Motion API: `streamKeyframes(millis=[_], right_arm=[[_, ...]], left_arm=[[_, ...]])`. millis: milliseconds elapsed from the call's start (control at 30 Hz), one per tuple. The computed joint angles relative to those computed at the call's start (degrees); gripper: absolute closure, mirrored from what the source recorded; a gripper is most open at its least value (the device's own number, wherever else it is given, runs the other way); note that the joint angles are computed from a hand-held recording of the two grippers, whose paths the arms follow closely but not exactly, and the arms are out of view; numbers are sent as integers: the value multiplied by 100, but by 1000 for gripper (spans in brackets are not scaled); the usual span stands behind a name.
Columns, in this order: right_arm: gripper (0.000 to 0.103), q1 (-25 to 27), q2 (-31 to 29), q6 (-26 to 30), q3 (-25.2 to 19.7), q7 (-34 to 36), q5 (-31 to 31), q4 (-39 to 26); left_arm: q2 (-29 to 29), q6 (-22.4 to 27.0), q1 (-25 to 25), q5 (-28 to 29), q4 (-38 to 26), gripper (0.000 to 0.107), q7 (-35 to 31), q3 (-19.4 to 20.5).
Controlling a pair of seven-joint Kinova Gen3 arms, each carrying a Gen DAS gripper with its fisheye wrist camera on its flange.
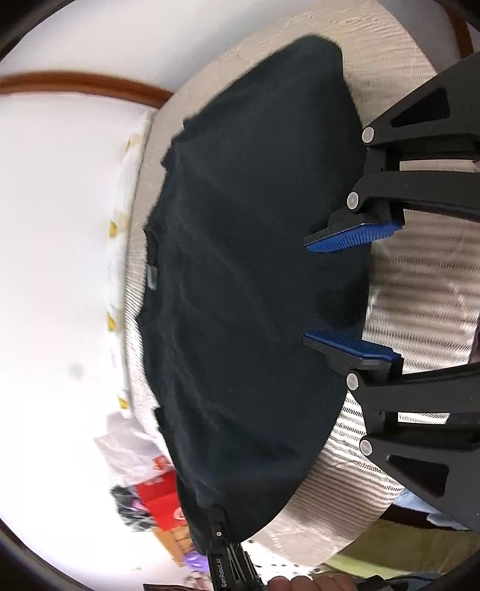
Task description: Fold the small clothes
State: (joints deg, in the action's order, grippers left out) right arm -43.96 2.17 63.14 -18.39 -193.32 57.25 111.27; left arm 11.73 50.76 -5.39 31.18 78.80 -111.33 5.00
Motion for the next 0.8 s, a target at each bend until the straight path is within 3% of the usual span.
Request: streamKeyframes(millis=[300, 567, 700, 800], right_arm=[[59, 83, -618, 525, -340, -880, -119, 673], [59, 362, -1026, 670, -597, -1278, -271, 1026], [59, 539, -1150, 559, -651, -1232, -304, 1050], [58, 658, -1165, 383, -658, -1146, -269, 1005]], left_arm=[[-103, -124, 839, -329, -370, 95, -235, 386], [520, 469, 1438, -696, -835, 93, -383, 605], [833, 1005, 1290, -423, -1065, 84, -674, 736], [779, 1109, 994, 23, -906, 72, -1223, 814]])
